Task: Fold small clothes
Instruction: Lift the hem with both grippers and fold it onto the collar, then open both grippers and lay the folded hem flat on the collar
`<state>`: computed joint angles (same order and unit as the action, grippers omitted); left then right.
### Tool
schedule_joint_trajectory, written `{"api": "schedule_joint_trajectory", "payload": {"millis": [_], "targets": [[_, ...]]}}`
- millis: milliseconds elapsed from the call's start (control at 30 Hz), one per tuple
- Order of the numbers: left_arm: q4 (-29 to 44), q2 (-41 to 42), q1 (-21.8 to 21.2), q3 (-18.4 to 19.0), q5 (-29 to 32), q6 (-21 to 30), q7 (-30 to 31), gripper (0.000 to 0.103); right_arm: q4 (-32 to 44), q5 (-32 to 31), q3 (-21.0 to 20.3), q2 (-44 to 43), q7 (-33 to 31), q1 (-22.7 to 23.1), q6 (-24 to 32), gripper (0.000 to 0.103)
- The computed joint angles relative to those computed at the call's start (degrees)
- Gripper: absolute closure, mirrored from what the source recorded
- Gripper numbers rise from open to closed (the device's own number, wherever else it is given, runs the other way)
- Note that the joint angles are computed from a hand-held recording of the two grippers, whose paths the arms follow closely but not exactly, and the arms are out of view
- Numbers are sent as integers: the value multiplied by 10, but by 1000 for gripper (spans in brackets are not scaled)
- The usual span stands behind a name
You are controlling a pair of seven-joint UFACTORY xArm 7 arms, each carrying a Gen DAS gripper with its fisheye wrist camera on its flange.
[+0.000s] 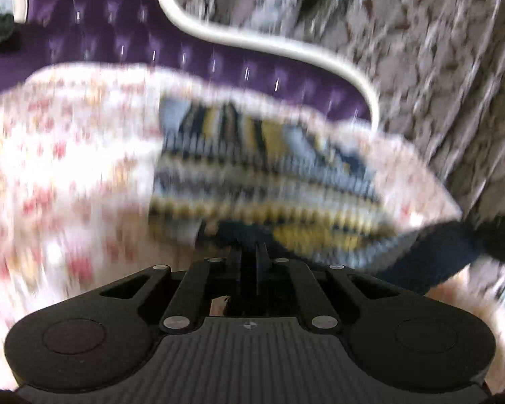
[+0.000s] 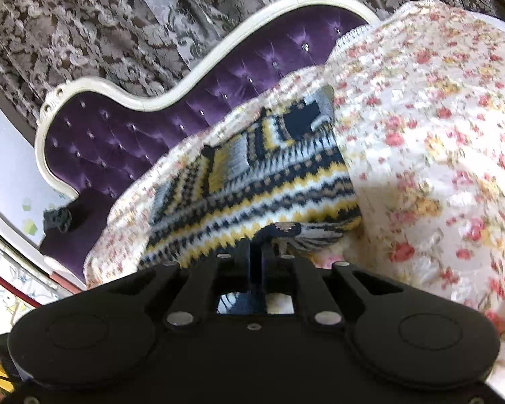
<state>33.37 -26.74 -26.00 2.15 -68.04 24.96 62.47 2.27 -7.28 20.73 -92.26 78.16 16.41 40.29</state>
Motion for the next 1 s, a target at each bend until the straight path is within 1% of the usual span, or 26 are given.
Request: {"api": "schedule_joint_trajectory", "payload": {"millis": [67,167,233,367,467,533,633,767,800,900,1000], "targets": [[36,15,-6,16,-35,10,21,96,5,-10,-16,8,-15,-20,-25,91],[92,51,-3,8,-87,5,58,96,20,-20,-43,49,-50,-62,-85,91],[132,80,1,-3,-121,2,83,96,33,-24,-58,86,-76,-93,-135,91],[210,147,13,-36,-178,-19,124,96,65,-32,-70,177,-129,-164,-232,91],[275,209,29,-61,-187,-28,121,96,85,-27,-76,254,-160,-217,-309,91],[320,253,37,-83,-183,-52,113,96,101,-23,-76,311,-180,-253,-357,91],[384,321,46,-111,-163,-88,94,96,125,-12,-75,398,-209,-296,-418,91],[454,403,52,-137,-93,-127,40,96,168,0,-47,516,-243,-360,-475,91],[467,420,52,-140,-71,-136,22,96,179,4,-34,543,-250,-380,-488,91],[509,476,39,-132,22,-150,-64,96,209,20,-10,628,-273,-421,-528,91],[550,525,15,-104,115,-146,-163,96,238,38,18,700,-301,-456,-548,91]]}}
